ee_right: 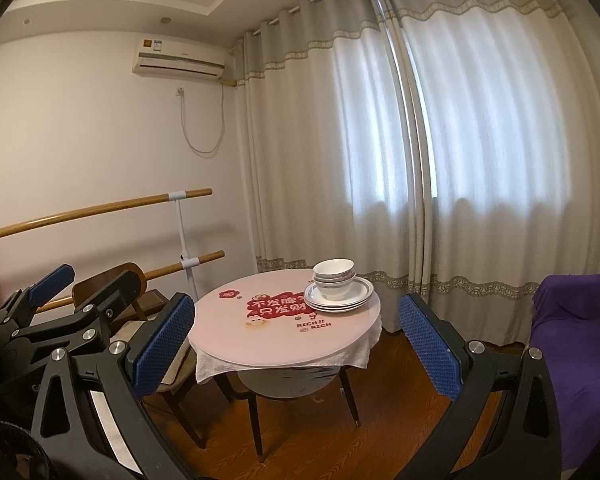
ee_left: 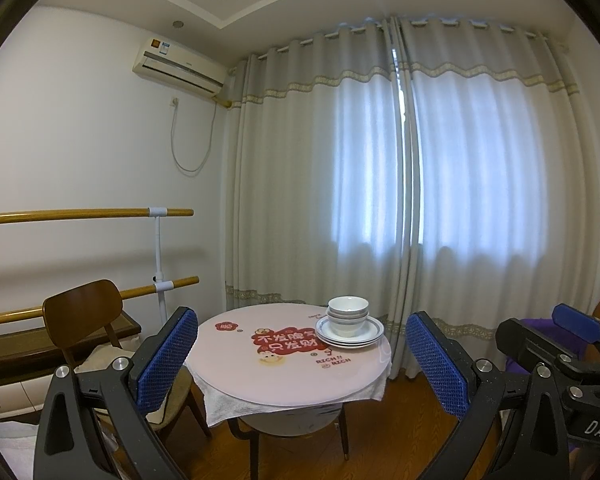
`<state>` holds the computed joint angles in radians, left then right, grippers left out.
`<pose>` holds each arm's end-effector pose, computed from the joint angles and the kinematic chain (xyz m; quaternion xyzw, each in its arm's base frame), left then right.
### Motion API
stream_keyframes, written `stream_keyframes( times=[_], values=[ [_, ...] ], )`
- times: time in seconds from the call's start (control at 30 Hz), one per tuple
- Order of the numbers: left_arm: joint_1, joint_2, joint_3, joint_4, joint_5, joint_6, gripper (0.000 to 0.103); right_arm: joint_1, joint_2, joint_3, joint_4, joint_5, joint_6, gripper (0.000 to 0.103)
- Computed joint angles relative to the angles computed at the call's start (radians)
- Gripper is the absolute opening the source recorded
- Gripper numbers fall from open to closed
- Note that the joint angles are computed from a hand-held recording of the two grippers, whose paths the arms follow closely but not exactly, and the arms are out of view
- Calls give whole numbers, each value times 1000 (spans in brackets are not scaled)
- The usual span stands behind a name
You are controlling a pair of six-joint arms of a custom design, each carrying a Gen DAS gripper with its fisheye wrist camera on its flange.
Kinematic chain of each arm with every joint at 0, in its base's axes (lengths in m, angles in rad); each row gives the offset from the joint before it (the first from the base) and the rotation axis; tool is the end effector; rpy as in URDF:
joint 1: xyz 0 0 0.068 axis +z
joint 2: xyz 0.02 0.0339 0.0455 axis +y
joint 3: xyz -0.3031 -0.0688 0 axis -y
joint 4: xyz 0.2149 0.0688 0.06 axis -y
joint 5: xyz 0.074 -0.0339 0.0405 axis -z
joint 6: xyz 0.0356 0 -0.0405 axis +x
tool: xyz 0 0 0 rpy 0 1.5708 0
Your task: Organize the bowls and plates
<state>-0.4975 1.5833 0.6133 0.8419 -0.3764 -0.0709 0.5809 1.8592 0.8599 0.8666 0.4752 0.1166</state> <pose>0.2708 -0.1321 0.2595 0.0354 0.7471 -0.0470 0.6621 0.3246 0.1936 0.2418 -0.0174 0.7473 0.0523 0.6621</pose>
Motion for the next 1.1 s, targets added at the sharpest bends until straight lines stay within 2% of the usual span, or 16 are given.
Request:
stream_keyframes(
  times=[1.1],
  values=[
    [-8,46,-29,99,-13,23,102,1,6,-7,22,4,-7,103]
  ],
)
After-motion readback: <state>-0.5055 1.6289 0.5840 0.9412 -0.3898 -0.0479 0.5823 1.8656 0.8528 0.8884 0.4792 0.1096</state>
